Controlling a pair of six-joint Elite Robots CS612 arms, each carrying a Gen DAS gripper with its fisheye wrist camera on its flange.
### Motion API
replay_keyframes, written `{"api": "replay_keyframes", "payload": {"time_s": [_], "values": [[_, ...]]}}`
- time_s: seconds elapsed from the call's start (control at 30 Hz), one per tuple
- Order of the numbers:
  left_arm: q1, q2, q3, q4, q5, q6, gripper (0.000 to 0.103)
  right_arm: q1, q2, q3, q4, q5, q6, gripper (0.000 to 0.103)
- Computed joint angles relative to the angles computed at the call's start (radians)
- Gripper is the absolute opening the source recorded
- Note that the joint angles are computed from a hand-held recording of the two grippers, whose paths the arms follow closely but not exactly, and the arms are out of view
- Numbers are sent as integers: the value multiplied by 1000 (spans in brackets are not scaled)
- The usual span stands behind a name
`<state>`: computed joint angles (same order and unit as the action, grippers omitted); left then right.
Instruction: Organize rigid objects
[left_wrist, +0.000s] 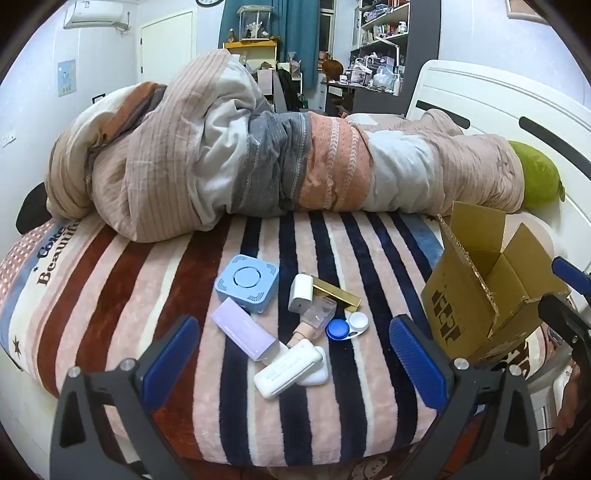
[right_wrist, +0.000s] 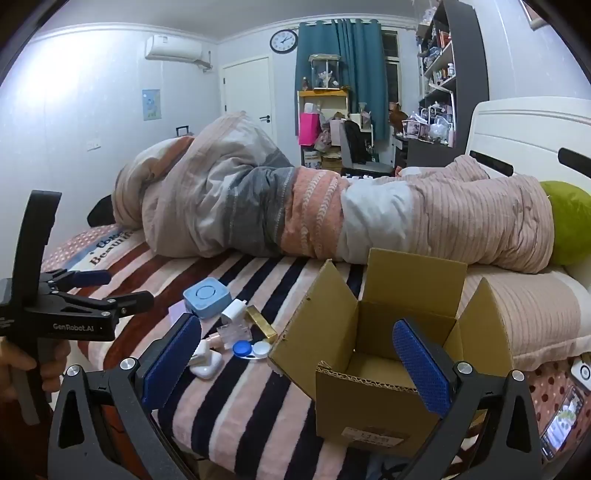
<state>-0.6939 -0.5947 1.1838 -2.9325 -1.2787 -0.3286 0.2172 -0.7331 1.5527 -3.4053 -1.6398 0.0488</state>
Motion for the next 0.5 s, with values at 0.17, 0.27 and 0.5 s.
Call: {"api": "replay_keyframes", "payload": {"time_s": [0.17, 0.27, 0.5], "values": [[-11, 5, 2, 6, 26, -3, 103, -3, 0, 1, 1, 23, 3, 103], [-2, -1, 8, 13, -10, -19, 103, -8, 6, 5, -11, 32, 4, 103], [2, 1, -4, 25, -32, -17, 103, -8, -5, 9, 14, 27, 2, 103]]}}
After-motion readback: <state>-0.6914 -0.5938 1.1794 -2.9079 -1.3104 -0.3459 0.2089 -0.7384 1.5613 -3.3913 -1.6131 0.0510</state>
